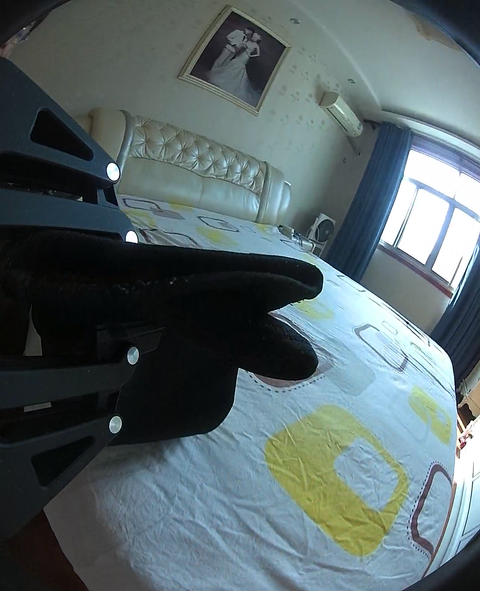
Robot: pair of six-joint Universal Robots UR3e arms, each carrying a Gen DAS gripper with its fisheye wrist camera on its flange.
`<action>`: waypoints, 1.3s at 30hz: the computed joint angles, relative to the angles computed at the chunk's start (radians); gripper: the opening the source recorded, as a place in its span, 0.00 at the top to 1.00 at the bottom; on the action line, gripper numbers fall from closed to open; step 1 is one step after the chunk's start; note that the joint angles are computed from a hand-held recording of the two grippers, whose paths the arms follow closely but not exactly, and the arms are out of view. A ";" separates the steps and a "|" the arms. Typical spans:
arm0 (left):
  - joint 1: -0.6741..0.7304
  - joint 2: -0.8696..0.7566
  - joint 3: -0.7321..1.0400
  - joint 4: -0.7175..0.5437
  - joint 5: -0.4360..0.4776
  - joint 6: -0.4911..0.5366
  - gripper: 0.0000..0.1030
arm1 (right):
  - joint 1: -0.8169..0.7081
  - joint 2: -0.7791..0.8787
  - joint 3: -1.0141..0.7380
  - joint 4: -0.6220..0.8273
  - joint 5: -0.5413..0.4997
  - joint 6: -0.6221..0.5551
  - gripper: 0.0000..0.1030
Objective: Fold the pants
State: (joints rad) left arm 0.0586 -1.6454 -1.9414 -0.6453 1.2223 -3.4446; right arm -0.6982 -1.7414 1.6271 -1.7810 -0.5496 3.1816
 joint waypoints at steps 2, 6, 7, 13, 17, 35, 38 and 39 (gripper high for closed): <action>-0.012 -0.010 0.008 0.004 0.003 -0.017 0.03 | 0.167 0.098 -0.067 -0.180 -0.096 0.153 0.83; -0.007 -0.004 0.003 0.004 -0.023 -0.034 0.03 | 0.494 0.332 -0.321 -0.274 -0.410 0.275 0.83; -0.005 0.000 0.000 0.000 -0.033 -0.035 0.03 | 0.575 0.404 -0.412 -0.249 -0.522 0.272 0.83; -0.009 -0.002 0.004 -0.008 -0.043 -0.028 0.03 | 0.836 0.687 -0.650 -0.153 -0.826 0.281 0.83; -0.021 -0.013 0.023 -0.020 -0.042 -0.030 0.03 | 0.934 0.760 -0.720 -0.098 -0.967 0.297 0.83; -0.035 -0.040 0.046 -0.043 -0.046 -0.045 0.03 | 0.966 0.676 -0.475 -0.377 -0.640 0.369 0.28; -0.037 -0.043 0.048 -0.045 -0.045 -0.046 0.03 | 0.883 0.634 -0.312 -0.513 -0.433 0.433 0.21; -0.038 -0.043 0.049 -0.045 -0.045 -0.047 0.03 | 0.867 0.627 -0.278 -0.534 -0.394 0.445 0.21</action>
State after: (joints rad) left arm 0.0209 -1.6882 -1.8927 -0.6905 1.1774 -3.4913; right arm 0.1689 -1.1140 1.3494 -2.3154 -0.9431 3.6263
